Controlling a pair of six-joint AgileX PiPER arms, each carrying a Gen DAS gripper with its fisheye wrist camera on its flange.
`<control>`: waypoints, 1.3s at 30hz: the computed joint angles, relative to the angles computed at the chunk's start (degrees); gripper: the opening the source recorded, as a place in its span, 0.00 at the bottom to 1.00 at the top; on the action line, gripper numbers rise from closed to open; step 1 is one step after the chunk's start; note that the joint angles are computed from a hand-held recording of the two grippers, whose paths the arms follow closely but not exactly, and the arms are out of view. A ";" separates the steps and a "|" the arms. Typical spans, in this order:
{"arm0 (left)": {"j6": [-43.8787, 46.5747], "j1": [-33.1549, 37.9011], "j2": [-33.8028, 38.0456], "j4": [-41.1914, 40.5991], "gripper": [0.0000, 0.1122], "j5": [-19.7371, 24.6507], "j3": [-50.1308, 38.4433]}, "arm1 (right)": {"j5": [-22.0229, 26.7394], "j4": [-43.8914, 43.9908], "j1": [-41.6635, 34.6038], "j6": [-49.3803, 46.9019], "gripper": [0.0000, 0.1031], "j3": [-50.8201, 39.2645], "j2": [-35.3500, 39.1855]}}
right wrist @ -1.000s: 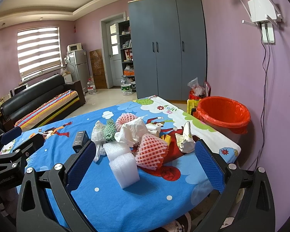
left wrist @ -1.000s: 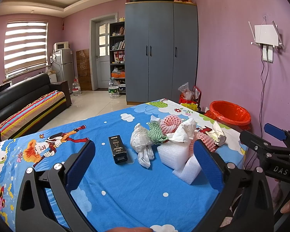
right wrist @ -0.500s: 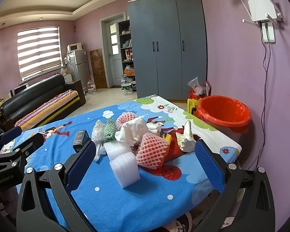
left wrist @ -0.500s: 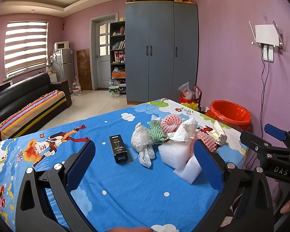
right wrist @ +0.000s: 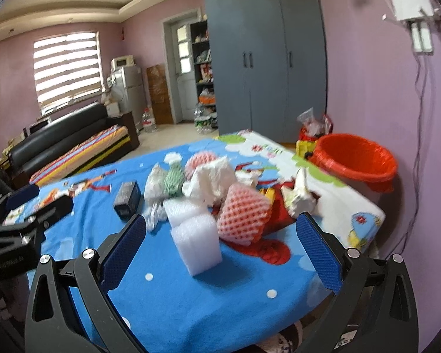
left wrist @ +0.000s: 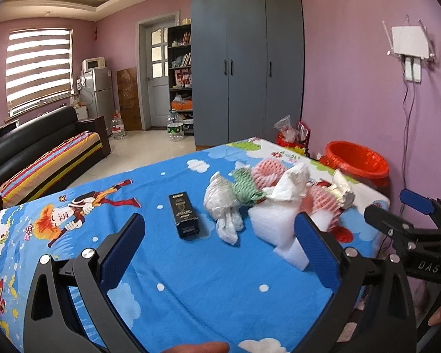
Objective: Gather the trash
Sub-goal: 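Grasp the black DORMI box with the left gripper while the right grasps a white foam block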
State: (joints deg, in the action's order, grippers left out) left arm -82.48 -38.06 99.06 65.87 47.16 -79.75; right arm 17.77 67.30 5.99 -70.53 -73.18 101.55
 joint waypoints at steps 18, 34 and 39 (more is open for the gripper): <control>7.64 14.46 4.65 -15.36 0.87 -4.34 2.13 | 13.78 -22.50 1.47 20.96 0.92 -22.04 19.50; 29.20 21.10 23.74 -32.55 0.85 3.57 -30.81 | 29.63 -9.88 -3.90 8.89 0.52 -34.01 26.85; 36.26 21.80 34.44 -36.84 0.69 12.10 -48.76 | 31.82 -8.89 -5.22 9.48 0.52 -35.64 27.55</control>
State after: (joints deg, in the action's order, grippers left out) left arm -46.22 -16.26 133.49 29.03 59.26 -128.51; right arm 49.58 58.41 0.76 -61.04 -108.82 129.10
